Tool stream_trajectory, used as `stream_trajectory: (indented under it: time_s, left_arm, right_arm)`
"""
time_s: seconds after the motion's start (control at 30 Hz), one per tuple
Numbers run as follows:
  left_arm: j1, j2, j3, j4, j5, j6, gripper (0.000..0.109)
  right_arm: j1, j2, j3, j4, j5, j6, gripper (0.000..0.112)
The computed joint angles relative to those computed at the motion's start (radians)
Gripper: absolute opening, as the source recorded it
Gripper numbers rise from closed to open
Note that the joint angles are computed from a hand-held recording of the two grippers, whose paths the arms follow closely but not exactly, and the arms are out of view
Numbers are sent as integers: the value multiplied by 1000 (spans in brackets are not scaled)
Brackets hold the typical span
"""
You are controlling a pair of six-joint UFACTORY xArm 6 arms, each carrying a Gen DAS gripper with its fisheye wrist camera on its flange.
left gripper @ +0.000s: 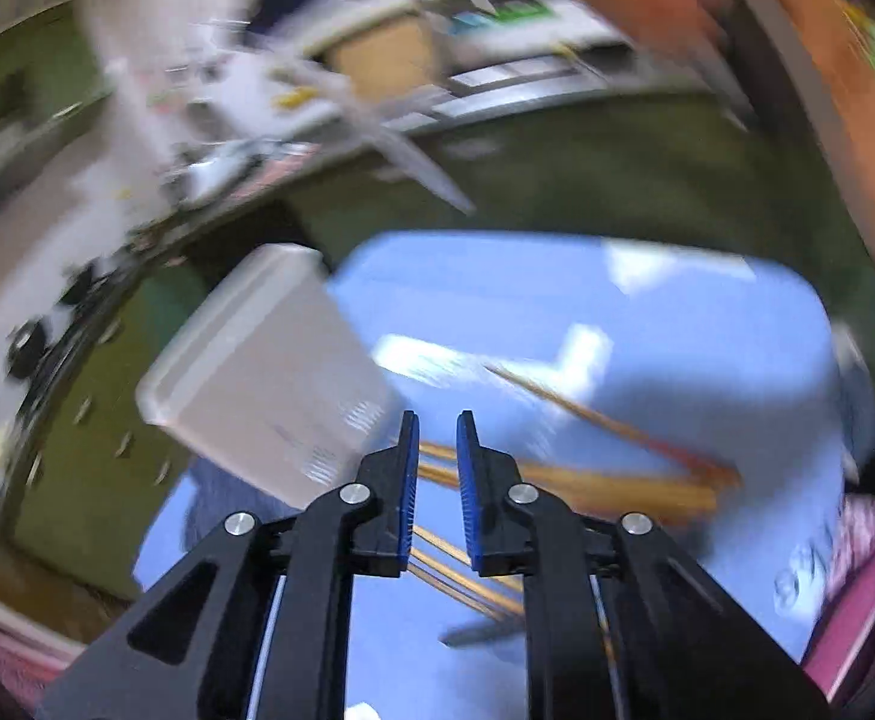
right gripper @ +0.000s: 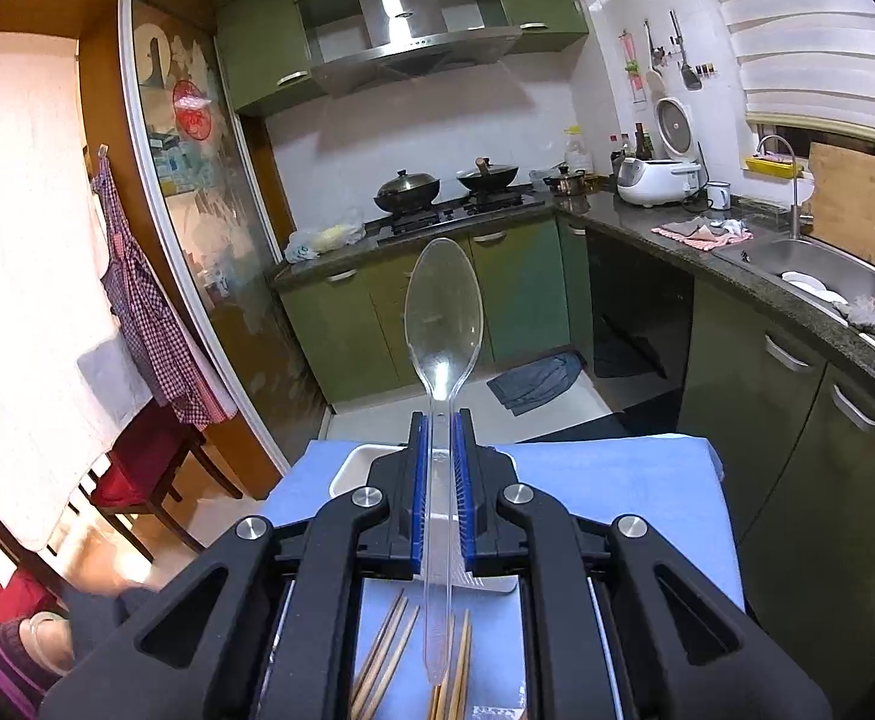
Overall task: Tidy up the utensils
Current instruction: 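Carry the clear spoon over the white caddy with the right gripper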
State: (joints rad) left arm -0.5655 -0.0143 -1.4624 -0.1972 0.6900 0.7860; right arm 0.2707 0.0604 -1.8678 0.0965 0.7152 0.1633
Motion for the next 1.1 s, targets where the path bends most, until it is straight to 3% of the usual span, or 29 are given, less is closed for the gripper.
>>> stream_trajectory:
  time_s: [0.2,0.33,0.43,0.5,0.6,0.7,0.9,1.1]
  left_arm:
    - [-7,-36,27,-81,206,298,14]
    - [-32,-19,-4,-18,345,396,18]
    - [-28,13,-69,14,503,466,18]
    - [-35,35,-88,62,533,490,23]
    - [-37,68,-110,114,554,525,24]
    - [-37,151,-205,141,644,528,24]
    - [-55,243,-310,172,738,563,24]
    - [-78,300,-383,212,800,588,23]
  right_arm:
    - [-15,50,-98,10,56,7,9]
    - [-18,68,-125,26,74,-3,9]
    - [-21,102,-180,39,112,-17,10]
    - [-23,126,-220,44,140,-19,9]
    - [-24,150,-262,53,165,-25,9]
    - [-23,166,-293,47,184,-26,9]
    - [-33,181,-318,56,205,-31,9]
    - [-31,190,-337,43,218,-26,10]
